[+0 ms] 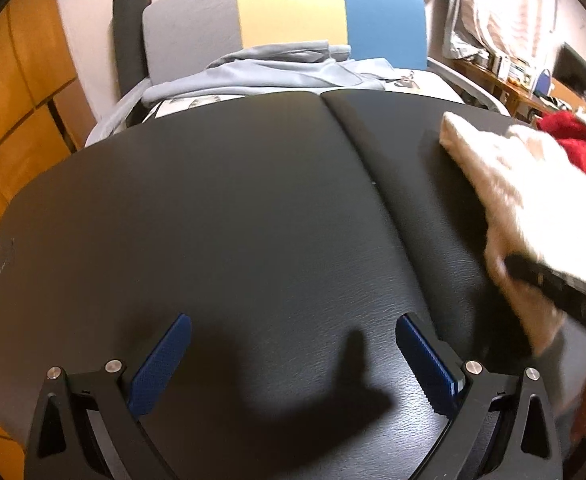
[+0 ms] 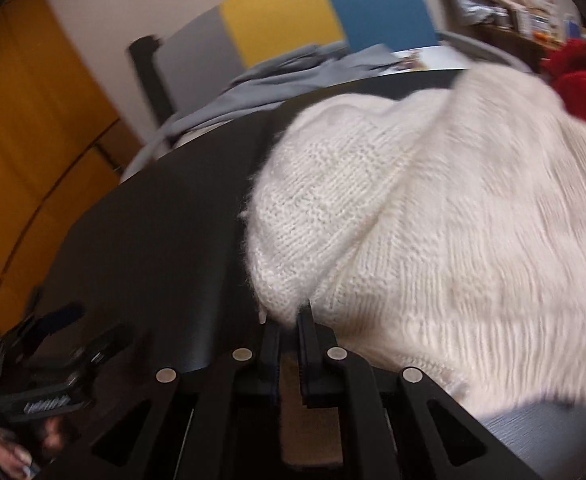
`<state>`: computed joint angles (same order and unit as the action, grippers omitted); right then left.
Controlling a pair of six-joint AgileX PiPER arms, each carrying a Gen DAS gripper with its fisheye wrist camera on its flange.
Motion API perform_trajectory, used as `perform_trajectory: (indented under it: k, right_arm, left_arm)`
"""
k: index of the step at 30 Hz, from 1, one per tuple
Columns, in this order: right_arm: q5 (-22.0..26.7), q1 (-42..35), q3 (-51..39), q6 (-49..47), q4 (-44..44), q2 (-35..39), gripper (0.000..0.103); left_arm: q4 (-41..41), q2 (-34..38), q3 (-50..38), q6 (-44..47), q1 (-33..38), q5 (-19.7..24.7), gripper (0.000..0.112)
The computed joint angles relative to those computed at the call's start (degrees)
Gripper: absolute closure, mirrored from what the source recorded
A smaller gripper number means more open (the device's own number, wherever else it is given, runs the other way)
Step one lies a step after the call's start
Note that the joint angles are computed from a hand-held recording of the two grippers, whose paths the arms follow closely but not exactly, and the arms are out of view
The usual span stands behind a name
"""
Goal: Fold clothes
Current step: 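Grasp the cream sweater with the right gripper and pull it onto the seat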
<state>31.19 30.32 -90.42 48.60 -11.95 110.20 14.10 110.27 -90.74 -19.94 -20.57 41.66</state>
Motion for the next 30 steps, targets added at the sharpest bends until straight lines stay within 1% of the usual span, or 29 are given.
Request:
perform_trajectory:
  k: [2,4,6,8,9,12,14,16,17,19,20,22,24,25,26,27,28,30]
  right_arm:
    - [-0.88,1.18,-0.33,-2.48,2.66,0.42,0.097]
    - [-1.68,2.28,-0.55,-3.88,4.17,0.9,0.097]
    - [-3.39,2.56,1.2,-4.32,5.39,-0.17,0.093]
    - [-5.13,2.52,3.64,-4.36,6.43,-1.95,0.083]
    - [-5.51,2.53,5.22,-3.51,6.22,-3.48,0.081]
    - [-5.75,2.83,10.75,2.14,2.26,-9.27,0.079]
    - [-4.25,3.54,14.56,8.36,-4.3,-13.81,0.078]
    - [-0.7,5.03,17.25,14.81,-12.04,-17.71,0.077]
    - [1.59,5.5,17.19,16.53,-14.66,-18.58,0.075]
    - [7.55,7.31,18.06,20.5,-20.91,-21.02,0.073]
    - [11.15,8.29,18.68,21.66,-23.44,-22.44,0.072]
    - [18.97,10.47,18.13,24.45,-29.17,-22.92,0.072]
    - [28.45,13.84,16.88,29.78,-37.79,-21.52,0.072]
    - [32.25,15.27,17.07,32.76,-41.94,-21.04,0.072]
    - [33.82,15.91,18.35,34.54,-43.8,-21.55,0.071]
    - [34.36,16.17,19.96,35.33,-43.92,-22.65,0.071]
    - [34.46,15.33,19.9,34.04,-42.16,-22.58,0.071]
    - [33.5,12.41,18.76,28.84,-35.49,-21.82,0.071]
  left_arm:
    - [-0.17,-1.07,1.83,0.34,0.34,-1.97,0.009]
    - [-2.03,-1.65,2.37,4.49,0.89,-3.85,0.009]
    - [-5.08,-1.82,1.94,10.52,1.48,-4.85,0.009]
    - [-8.76,-1.66,0.63,16.99,2.15,-4.81,0.009]
    - [-10.68,-1.48,-0.25,20.24,2.49,-4.48,0.009]
    - [-12.59,-1.42,-2.17,26.04,2.36,-5.14,0.009]
    - [-13.49,-0.92,-3.84,29.74,1.75,-5.63,0.009]
    - [-11.67,-0.04,-5.04,31.03,0.78,-6.8,0.009]
    - [-12.74,0.77,-6.07,33.28,0.67,-6.6,0.009]
    - [-18.16,3.12,-9.77,39.33,1.22,-2.71,0.009]
    - [-20.18,5.19,-13.29,40.78,1.55,0.8,0.009]
    - [-21.26,8.73,-18.92,39.7,1.91,5.65,0.009]
    - [-22.63,10.84,-21.86,38.74,2.45,7.66,0.009]
    - [-23.36,11.54,-22.79,38.52,2.71,8.16,0.009]
    - [-23.84,11.75,-22.95,38.48,2.73,8.03,0.009]
    - [-24.32,11.98,-23.12,38.45,2.74,7.9,0.009]
    - [-24.95,12.13,-23.13,39.13,2.72,7.78,0.009]
    - [-26.86,11.93,-22.27,43.56,2.52,7.65,0.009]
